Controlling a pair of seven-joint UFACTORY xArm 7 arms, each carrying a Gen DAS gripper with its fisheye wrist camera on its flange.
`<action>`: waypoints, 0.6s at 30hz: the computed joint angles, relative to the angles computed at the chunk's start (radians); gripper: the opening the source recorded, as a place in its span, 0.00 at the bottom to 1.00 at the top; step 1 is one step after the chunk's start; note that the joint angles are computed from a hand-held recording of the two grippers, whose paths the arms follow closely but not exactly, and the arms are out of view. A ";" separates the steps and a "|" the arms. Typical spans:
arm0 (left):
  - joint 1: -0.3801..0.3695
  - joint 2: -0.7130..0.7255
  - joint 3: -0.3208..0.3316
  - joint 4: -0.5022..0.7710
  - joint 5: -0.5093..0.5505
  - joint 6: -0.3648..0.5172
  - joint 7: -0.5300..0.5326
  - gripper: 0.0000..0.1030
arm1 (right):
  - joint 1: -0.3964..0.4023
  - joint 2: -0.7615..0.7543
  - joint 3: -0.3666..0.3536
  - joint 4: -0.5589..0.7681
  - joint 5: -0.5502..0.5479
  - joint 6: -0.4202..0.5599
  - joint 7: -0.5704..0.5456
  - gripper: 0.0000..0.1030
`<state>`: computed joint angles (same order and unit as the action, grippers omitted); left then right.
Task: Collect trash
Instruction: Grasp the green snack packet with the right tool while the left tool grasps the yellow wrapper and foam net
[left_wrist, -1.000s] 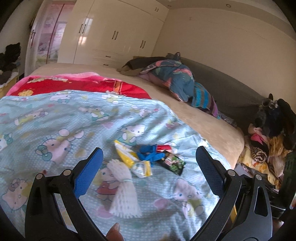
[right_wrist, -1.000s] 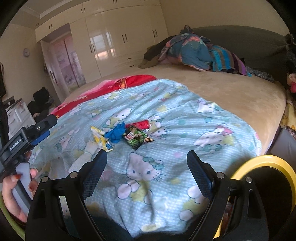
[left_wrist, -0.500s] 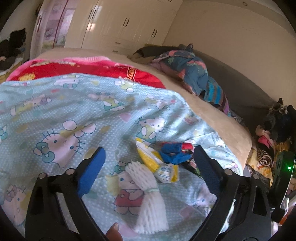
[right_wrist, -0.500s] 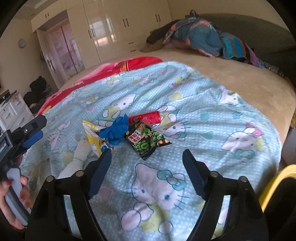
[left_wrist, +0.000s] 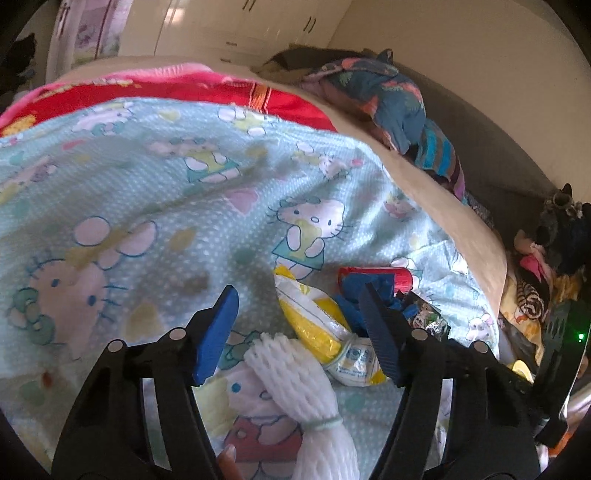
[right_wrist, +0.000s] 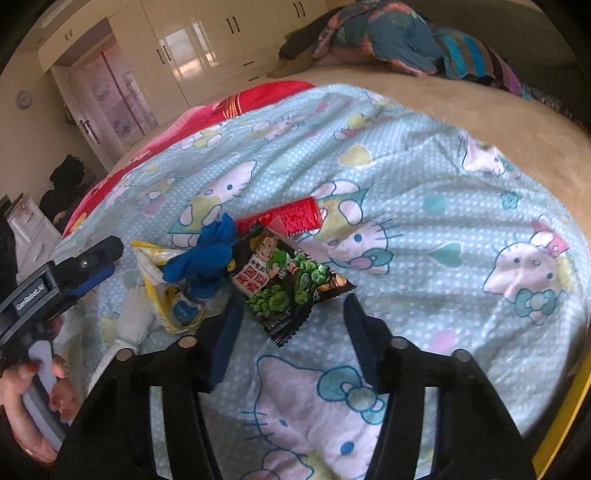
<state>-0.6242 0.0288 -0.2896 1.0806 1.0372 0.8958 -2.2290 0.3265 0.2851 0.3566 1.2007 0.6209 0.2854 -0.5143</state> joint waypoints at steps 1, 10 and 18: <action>0.005 0.003 0.005 -0.001 -0.002 -0.018 0.004 0.57 | -0.009 0.006 0.007 0.008 0.013 0.014 -0.010 0.44; 0.053 0.013 0.041 -0.032 0.016 -0.184 -0.060 0.44 | -0.056 -0.044 0.032 -0.026 0.263 0.129 -0.245 0.07; 0.054 0.010 0.045 -0.049 0.047 -0.235 -0.128 0.14 | -0.010 -0.163 -0.038 -0.131 0.442 0.121 -0.413 0.05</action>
